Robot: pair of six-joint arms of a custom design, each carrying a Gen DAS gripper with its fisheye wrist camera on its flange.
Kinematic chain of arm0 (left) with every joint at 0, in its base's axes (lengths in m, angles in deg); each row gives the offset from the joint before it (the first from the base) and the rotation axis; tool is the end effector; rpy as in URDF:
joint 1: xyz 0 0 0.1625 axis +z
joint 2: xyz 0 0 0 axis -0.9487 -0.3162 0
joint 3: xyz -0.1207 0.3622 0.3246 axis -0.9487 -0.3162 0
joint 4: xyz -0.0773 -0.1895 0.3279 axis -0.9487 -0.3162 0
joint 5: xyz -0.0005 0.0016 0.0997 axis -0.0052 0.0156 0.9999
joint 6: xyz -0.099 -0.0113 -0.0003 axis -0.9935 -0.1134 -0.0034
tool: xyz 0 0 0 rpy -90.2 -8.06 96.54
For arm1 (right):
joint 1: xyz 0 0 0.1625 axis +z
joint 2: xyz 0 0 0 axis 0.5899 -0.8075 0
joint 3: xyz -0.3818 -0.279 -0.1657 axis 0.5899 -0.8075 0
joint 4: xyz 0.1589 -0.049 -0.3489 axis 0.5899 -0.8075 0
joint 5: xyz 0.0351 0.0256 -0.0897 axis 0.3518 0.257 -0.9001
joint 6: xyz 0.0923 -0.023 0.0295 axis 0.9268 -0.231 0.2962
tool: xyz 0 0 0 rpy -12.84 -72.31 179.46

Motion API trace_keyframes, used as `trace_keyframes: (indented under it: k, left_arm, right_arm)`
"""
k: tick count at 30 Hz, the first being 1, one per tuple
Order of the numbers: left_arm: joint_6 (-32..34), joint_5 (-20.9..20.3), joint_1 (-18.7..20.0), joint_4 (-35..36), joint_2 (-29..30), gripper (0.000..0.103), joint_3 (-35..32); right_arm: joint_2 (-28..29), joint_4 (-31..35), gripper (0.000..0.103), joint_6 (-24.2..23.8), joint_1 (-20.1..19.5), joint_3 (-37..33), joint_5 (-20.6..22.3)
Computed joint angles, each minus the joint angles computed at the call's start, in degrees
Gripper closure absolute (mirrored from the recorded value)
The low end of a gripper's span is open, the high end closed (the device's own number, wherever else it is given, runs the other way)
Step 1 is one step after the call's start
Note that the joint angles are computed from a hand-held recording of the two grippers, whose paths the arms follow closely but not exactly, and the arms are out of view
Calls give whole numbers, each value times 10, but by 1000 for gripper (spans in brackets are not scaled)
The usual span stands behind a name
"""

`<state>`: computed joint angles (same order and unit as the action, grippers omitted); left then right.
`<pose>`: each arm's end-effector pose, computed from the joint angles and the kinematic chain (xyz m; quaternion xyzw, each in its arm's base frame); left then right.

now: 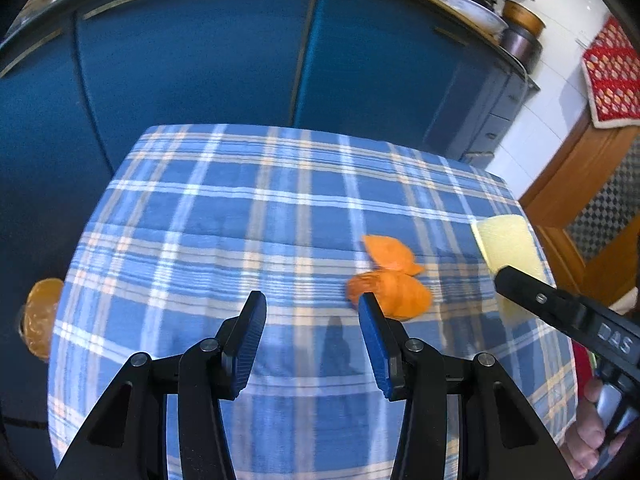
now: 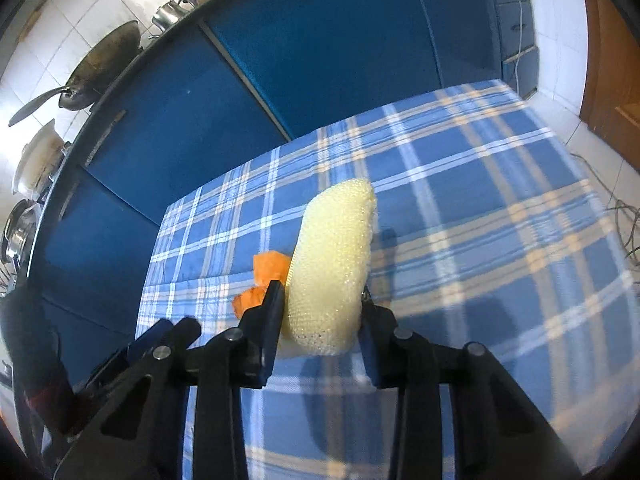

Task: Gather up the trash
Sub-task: 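Grasp the yellow sponge with the right gripper while the left gripper approaches the orange glove, then grasp the orange glove with the left gripper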

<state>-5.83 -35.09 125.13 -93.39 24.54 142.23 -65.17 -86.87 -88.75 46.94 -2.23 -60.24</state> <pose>-0.3277 -0.7825 -0.0277 0.1238 0.9148 -0.2714 0.2724 0.0172 -0.7790 0.2822 0.0225 -0.9386 0.3018 0.1658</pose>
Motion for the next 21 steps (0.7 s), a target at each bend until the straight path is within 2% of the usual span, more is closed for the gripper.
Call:
trace_keyframes:
  k: [3,10,18,21]
  left_arm:
    - [13,-8,-2,13,12,44,-19]
    - [19,-20,-4,69,40,43,-71]
    - [27,-15,-4,109,74,42,-132]
    - [28,-2,-5,119,87,40,-149]
  right_arm:
    - [-19,-17,65,-11,-5,24,6]
    - [-76,-66,65,-32,-25,94,16]
    - [-125,-126,65,-46,-51,158,14]
    - [-139,-136,64,-41,-64,174,19]
